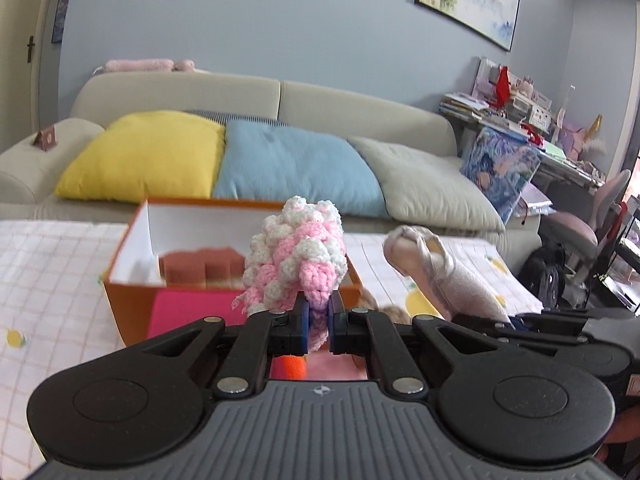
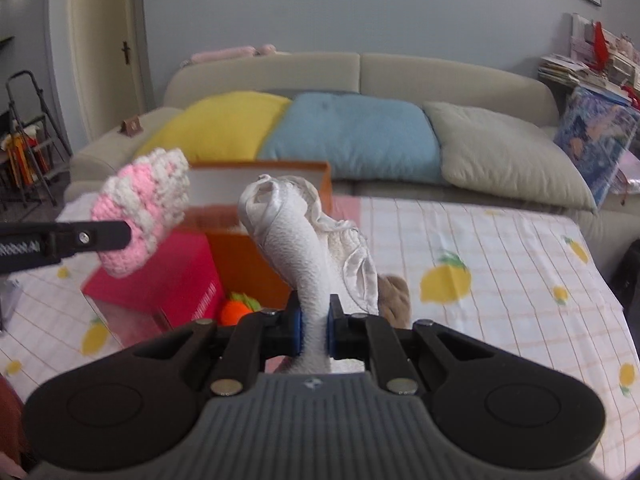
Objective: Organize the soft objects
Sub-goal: 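Carry the pouch and bib with both tools into the orange box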
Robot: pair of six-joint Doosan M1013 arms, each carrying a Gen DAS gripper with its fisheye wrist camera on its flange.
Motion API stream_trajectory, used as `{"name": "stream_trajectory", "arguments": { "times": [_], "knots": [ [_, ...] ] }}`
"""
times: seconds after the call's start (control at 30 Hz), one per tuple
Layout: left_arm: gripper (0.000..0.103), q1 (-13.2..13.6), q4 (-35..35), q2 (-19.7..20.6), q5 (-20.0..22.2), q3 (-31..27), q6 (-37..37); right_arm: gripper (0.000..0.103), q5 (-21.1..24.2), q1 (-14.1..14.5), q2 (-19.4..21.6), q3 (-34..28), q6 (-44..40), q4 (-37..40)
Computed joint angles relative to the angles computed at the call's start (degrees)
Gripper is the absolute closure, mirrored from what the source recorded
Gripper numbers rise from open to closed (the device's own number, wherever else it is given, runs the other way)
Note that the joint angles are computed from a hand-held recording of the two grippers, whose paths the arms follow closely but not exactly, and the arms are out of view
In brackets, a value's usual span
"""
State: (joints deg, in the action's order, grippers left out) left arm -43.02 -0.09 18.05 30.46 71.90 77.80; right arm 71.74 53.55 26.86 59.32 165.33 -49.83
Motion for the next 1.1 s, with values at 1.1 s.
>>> {"name": "stream_trajectory", "arguments": {
  "times": [1.1],
  "knots": [
    [0.094, 5.42, -8.3, 20.83, 26.6, -30.93, 6.0, 0.089, 1.69, -14.59, 15.97, -25.0, -18.05, 26.44]
  ]
}}
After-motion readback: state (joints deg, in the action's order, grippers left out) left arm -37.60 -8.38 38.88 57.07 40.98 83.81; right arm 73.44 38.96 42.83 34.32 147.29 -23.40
